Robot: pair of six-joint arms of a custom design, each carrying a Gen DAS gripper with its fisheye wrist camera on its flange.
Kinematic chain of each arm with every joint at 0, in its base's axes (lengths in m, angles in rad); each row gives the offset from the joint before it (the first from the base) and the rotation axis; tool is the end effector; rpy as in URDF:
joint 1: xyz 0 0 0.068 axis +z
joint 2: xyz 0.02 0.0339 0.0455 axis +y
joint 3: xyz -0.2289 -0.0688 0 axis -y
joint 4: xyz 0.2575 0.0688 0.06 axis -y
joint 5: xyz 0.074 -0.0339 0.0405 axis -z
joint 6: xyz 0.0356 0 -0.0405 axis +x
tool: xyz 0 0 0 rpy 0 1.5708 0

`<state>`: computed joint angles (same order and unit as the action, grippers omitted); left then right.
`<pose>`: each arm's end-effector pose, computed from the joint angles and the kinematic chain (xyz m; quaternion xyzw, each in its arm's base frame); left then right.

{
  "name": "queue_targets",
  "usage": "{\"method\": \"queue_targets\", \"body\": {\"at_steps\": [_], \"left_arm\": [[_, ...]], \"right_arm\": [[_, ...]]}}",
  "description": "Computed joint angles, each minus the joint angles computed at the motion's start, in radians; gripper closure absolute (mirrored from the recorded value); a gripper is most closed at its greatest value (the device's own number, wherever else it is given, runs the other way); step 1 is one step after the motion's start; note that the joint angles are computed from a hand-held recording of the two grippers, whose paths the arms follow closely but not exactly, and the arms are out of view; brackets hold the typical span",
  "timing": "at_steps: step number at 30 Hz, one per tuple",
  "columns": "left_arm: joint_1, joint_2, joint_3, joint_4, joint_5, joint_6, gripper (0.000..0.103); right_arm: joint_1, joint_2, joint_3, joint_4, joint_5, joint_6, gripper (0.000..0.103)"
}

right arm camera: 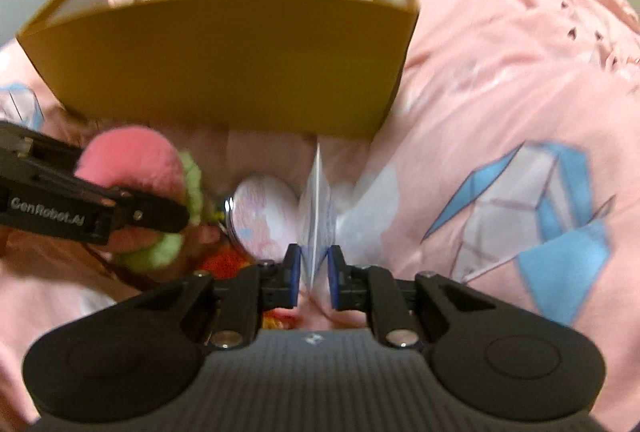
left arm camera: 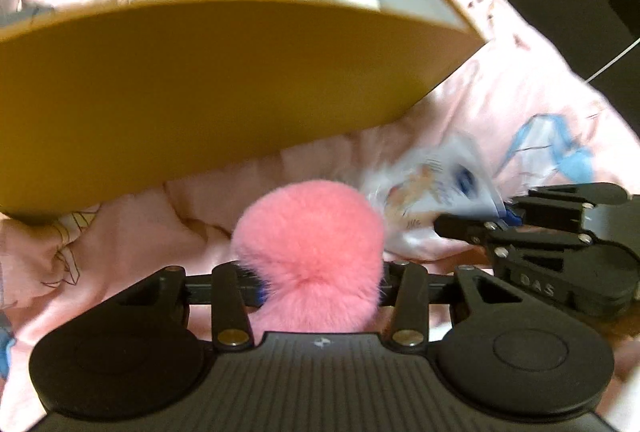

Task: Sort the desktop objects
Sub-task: 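Grasp the pink pompom with the left tool while the right tool grasps the clear plastic item, then carry the pink pompom and clear plastic item over the shoebox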

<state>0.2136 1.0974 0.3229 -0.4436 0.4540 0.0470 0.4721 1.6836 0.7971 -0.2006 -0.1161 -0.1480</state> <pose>0.1775 0.0225 0.0806 -0.0405 0.9592 -0.1975 0.1983 0.2706 0.1428 0.0825 -0.3090 0.9188 0.0942 0.2269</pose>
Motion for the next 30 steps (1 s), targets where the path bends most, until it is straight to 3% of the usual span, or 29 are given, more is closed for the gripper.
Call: {"method": "queue_targets", "body": {"at_steps": [2, 9, 14, 15, 16, 20, 25, 29, 30], "left_arm": [[0.043, -0.012, 0.021, -0.036, 0.051, 0.026, 0.055], [0.089, -0.257, 0.081, -0.269, 0.105, 0.087, 0.055], [0.051, -0.352, 0.111, -0.291, 0.091, 0.041, 0.055], [0.063, -0.361, 0.128, -0.308, 0.097, 0.044, 0.055], [0.072, -0.364, 0.145, -0.320, 0.100, 0.043, 0.055], [0.120, -0.362, 0.210, -0.320, 0.114, 0.038, 0.055], [0.138, -0.361, 0.229, -0.298, 0.079, 0.050, 0.055], [0.136, -0.316, 0.219, -0.303, 0.074, 0.077, 0.055], [0.132, -0.305, 0.213, -0.303, 0.070, 0.081, 0.055]], "right_arm": [[-0.001, -0.025, 0.010, -0.011, -0.012, 0.011, 0.089], [-0.081, -0.107, 0.058, -0.100, -0.135, -0.042, 0.092], [-0.105, -0.168, 0.075, -0.110, -0.230, -0.051, 0.093], [-0.115, -0.192, 0.081, -0.118, -0.254, -0.054, 0.101], [-0.125, -0.215, 0.086, -0.126, -0.276, -0.057, 0.103], [-0.153, -0.285, 0.114, -0.107, -0.374, -0.024, 0.103], [-0.110, -0.270, 0.145, -0.080, -0.322, -0.046, 0.103], [-0.079, -0.202, 0.170, -0.166, -0.268, -0.140, 0.095], [-0.066, -0.179, 0.168, -0.170, -0.248, -0.159, 0.087]]}}
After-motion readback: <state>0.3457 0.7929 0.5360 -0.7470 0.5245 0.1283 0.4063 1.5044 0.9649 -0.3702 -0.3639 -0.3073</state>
